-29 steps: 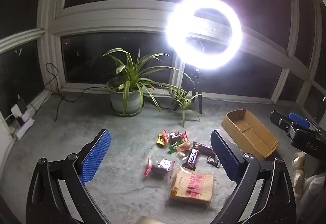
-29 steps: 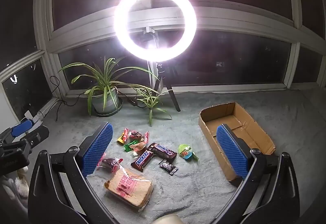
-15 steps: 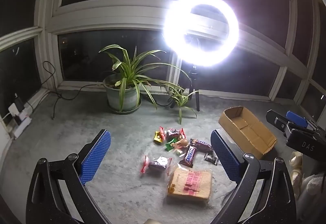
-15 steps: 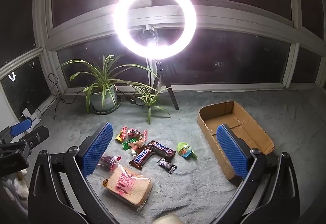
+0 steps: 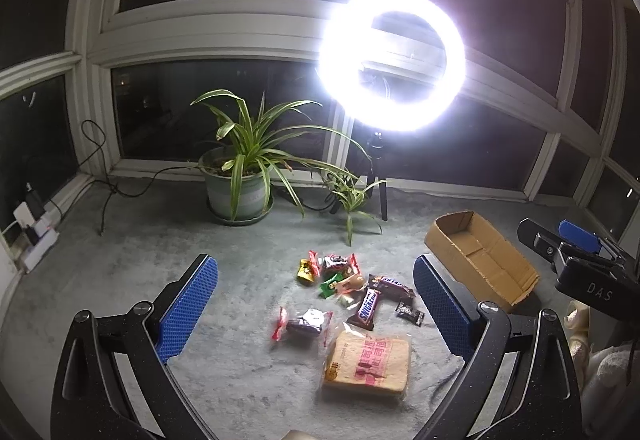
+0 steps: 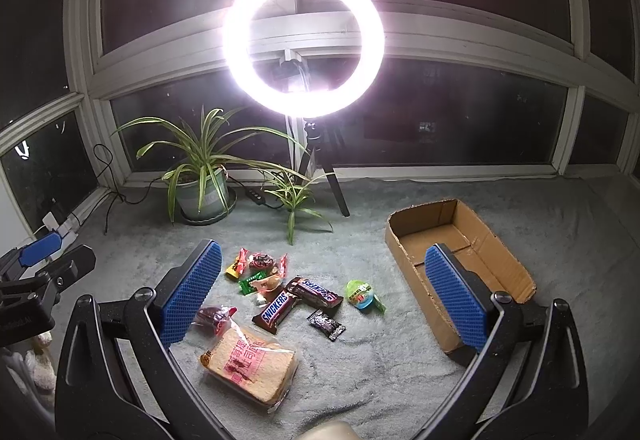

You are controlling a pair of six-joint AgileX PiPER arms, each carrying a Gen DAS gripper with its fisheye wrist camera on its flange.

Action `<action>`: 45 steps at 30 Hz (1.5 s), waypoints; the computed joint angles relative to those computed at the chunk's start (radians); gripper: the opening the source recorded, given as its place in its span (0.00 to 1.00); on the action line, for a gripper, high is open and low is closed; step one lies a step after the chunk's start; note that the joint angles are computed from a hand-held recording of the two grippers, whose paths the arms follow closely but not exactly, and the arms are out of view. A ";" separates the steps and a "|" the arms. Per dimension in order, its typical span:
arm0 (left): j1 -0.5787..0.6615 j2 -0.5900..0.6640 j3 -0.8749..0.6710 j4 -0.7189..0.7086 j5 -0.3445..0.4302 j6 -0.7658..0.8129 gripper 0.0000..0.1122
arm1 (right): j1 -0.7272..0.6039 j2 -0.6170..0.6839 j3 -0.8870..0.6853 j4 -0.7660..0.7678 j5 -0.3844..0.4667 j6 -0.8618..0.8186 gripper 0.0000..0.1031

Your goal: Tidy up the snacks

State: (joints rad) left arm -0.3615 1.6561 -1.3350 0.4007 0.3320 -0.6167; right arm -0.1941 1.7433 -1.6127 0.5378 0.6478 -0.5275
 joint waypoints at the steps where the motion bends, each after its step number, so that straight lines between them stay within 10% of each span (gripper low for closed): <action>1: -0.001 0.000 0.000 0.004 -0.001 -0.003 0.88 | 0.002 -0.001 0.001 -0.003 -0.003 0.001 1.00; 45: -0.009 -0.002 -0.006 -0.008 -0.004 0.013 0.88 | -0.001 0.003 -0.004 -0.007 -0.001 -0.001 1.00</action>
State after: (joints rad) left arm -0.3709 1.6536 -1.3407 0.3929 0.3277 -0.6039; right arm -0.1952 1.7460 -1.6166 0.5309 0.6467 -0.5287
